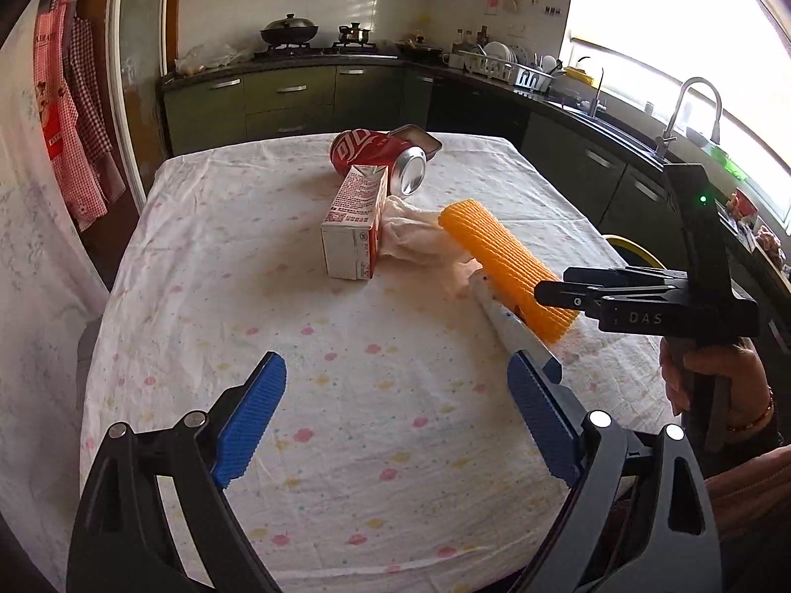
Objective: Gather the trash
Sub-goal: 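Move the right gripper to the orange foam sleeve and grasp it, then carry the orange foam sleeve into the yellow bin and release it with the right gripper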
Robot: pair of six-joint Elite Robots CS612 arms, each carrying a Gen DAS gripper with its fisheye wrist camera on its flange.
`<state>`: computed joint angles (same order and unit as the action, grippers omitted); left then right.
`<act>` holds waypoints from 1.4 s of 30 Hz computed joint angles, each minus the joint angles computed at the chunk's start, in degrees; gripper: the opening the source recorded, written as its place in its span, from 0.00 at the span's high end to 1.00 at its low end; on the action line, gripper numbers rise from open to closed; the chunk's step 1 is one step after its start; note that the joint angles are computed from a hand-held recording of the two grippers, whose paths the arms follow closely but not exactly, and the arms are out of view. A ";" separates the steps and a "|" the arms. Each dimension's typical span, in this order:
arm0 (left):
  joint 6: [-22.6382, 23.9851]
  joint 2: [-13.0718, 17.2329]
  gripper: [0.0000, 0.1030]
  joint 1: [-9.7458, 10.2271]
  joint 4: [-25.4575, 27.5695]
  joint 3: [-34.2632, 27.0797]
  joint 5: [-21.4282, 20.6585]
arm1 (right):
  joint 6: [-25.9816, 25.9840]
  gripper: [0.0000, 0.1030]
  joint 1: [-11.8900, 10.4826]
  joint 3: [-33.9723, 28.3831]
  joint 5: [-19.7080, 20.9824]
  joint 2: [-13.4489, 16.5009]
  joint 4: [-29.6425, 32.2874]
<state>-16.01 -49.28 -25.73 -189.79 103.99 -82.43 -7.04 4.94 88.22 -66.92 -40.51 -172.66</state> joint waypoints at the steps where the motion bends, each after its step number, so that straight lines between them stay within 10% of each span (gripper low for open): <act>1: -0.05 0.06 0.13 0.11 -0.10 0.05 -0.18 | 0.02 0.41 0.13 -0.06 -0.22 0.06 0.19; 9: -0.68 0.55 0.13 0.36 0.26 -0.16 -1.48 | 1.11 0.84 0.18 0.86 -0.88 -0.55 -2.11; 23: 0.92 0.64 0.13 -0.50 0.28 -0.33 -1.31 | 4.96 0.87 -1.43 5.59 -0.85 -3.09 -11.19; 36: 2.18 1.12 0.12 -1.24 1.05 -1.27 -1.40 | 17.06 0.86 -6.94 8.21 -23.29 -3.09 -14.83; 42: 2.93 1.46 0.12 -1.55 2.47 -2.03 -1.55 | 20.62 0.85 -8.40 6.23 -26.26 -0.89 -10.52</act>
<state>-13.07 -47.82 -27.27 -187.33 101.96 -83.98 13.58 -3.46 94.45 -93.18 -41.40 -183.18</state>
